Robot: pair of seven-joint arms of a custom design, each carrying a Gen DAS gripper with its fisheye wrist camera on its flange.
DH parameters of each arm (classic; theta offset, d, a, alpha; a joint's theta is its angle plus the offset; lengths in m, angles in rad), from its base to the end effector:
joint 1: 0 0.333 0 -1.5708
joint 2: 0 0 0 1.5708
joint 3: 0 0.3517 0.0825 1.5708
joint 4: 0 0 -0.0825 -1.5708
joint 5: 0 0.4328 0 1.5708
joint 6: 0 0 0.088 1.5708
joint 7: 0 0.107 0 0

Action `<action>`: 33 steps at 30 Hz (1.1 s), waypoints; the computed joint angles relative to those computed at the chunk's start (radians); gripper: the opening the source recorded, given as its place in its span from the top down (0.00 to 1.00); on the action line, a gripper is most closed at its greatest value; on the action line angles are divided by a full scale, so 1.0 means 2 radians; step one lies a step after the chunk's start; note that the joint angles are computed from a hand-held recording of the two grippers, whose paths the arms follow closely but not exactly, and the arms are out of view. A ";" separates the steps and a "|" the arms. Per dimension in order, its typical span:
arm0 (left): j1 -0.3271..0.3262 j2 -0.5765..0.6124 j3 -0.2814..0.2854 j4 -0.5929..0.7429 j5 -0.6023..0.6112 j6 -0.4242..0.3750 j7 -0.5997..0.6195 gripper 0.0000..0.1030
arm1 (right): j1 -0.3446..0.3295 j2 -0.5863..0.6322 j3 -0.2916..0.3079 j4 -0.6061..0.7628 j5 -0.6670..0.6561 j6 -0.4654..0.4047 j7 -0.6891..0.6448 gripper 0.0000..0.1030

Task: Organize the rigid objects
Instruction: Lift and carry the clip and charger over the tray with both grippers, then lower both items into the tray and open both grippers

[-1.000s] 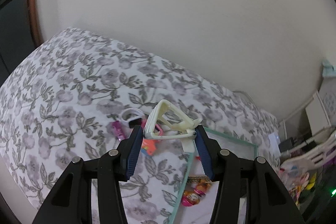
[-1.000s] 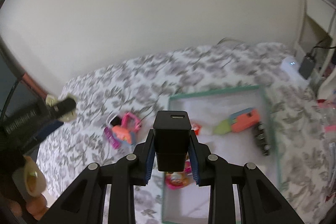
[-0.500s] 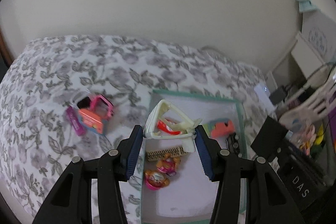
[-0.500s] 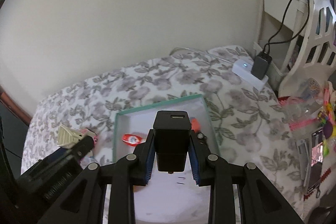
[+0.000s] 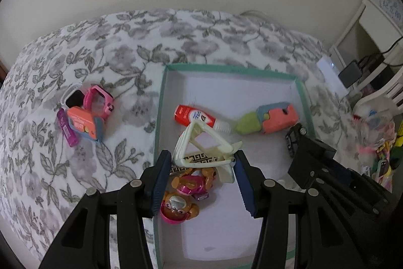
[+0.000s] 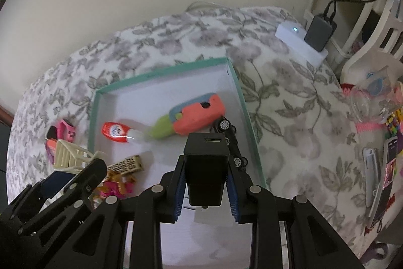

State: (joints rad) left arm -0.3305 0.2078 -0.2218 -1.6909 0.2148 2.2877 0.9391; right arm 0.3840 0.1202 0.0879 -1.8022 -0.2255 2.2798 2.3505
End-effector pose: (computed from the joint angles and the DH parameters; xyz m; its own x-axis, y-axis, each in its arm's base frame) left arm 0.6142 -0.3580 0.5368 -0.0354 -0.9949 0.0946 -0.9182 -0.0050 -0.3961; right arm 0.6082 0.3016 0.5320 -0.1737 -0.9803 -0.0945 -0.9040 0.1968 -0.3795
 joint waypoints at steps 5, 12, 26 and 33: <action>-0.002 0.006 0.000 0.003 0.001 -0.006 0.003 0.49 | -0.001 0.004 0.000 0.001 0.004 -0.008 -0.005 0.69; -0.001 0.010 -0.001 0.004 -0.010 -0.010 0.010 0.49 | -0.001 0.011 -0.002 0.004 0.007 -0.023 -0.010 0.69; -0.002 0.013 0.000 0.007 -0.014 -0.017 0.010 0.48 | 0.000 0.015 -0.002 0.010 0.010 -0.033 -0.018 0.69; -0.001 0.010 -0.001 0.008 -0.016 -0.014 0.011 0.43 | -0.001 0.015 -0.003 0.012 0.016 -0.038 -0.021 0.68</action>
